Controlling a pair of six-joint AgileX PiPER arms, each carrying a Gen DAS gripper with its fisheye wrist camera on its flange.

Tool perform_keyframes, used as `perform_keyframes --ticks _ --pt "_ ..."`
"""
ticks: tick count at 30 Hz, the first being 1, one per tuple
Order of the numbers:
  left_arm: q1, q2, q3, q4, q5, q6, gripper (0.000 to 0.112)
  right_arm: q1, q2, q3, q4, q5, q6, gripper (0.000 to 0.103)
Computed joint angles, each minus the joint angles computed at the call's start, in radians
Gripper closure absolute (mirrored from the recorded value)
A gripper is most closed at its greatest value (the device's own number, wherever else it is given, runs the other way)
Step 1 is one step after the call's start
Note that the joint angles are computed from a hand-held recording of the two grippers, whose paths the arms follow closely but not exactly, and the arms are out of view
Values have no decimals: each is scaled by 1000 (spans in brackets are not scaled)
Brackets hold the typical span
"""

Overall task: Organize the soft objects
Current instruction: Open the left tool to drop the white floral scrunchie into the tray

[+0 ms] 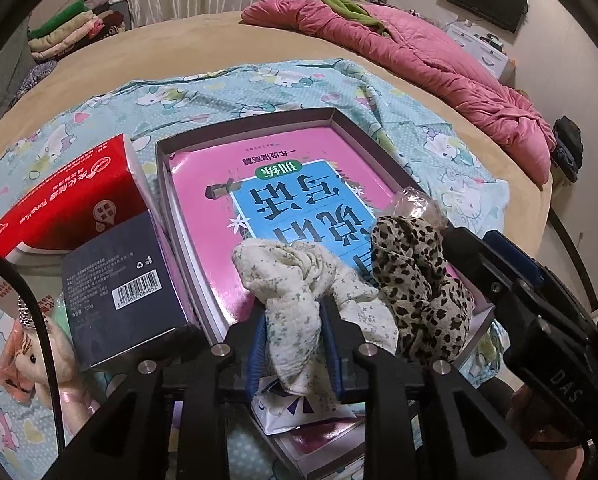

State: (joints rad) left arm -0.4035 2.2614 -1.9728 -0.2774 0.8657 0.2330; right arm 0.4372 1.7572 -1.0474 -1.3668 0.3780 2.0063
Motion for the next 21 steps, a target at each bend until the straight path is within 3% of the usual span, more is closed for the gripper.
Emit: perform_keyframes --ticks 16,21 --pt "20 -51 53 -2 -33 5 59 9 -2 5 -13 14 9 26" --pt "25 -72 77 6 -44 5 57 19 -4 2 -16 28 2 25"
